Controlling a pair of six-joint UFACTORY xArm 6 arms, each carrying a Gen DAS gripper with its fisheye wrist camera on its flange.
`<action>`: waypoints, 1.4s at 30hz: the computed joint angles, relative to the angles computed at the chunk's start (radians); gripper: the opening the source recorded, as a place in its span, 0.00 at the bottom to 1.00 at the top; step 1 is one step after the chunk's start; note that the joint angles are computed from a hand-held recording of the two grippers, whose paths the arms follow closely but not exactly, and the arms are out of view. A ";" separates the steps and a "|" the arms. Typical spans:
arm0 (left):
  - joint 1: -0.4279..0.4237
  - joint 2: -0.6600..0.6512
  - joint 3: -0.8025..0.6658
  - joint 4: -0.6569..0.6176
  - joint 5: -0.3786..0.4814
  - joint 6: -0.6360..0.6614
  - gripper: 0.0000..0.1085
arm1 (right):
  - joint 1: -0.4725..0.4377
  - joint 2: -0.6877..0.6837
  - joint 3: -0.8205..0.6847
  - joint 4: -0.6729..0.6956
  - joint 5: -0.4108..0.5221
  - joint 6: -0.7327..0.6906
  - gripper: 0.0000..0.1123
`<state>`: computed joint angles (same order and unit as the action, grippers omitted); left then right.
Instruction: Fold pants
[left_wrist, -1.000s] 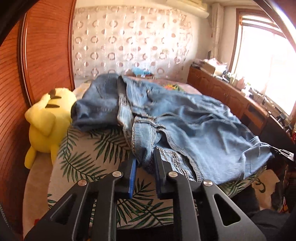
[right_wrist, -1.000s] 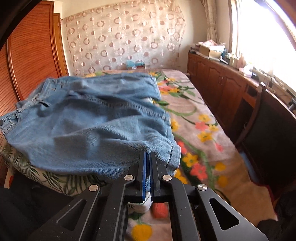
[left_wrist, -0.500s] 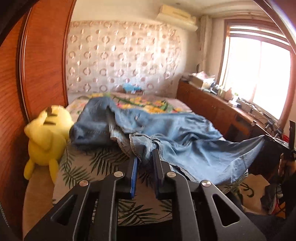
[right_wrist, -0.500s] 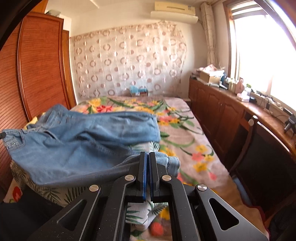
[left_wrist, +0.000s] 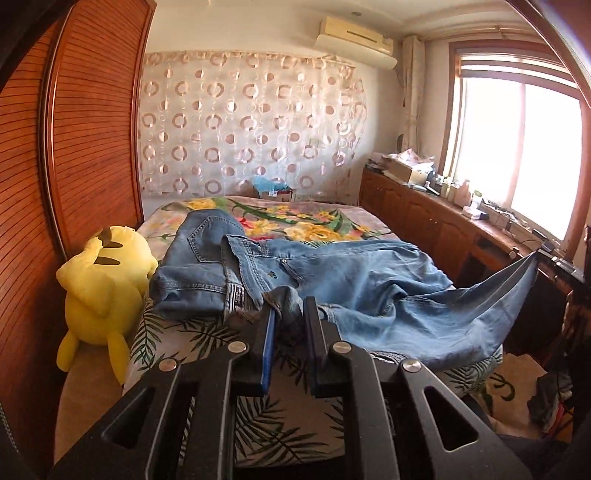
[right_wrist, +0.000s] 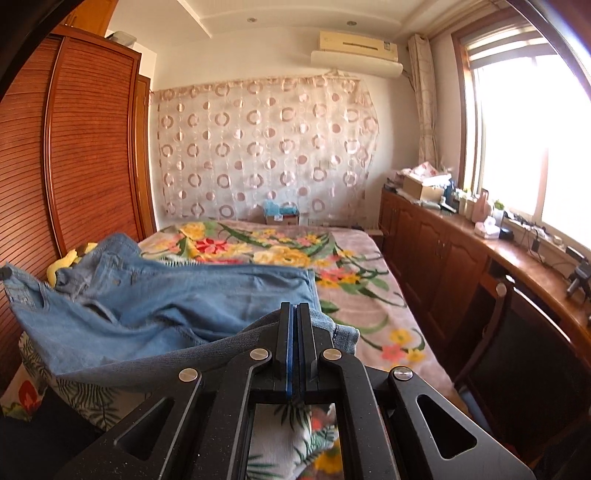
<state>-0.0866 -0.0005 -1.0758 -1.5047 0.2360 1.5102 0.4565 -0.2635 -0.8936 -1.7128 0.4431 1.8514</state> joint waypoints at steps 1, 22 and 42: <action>-0.002 0.017 -0.016 0.007 -0.005 -0.005 0.14 | -0.002 0.012 -0.014 -0.023 0.000 0.017 0.01; -0.027 0.256 -0.313 0.257 -0.058 -0.213 0.14 | -0.039 0.255 -0.254 0.019 0.035 -0.146 0.01; 0.006 0.554 -0.651 0.680 0.004 -0.620 0.14 | -0.105 0.511 -0.572 0.220 -0.022 -0.388 0.01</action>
<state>-0.0803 0.5535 -1.7265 -0.8251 0.2402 0.8899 0.3517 0.2474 -1.4655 -1.4926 0.4212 1.4630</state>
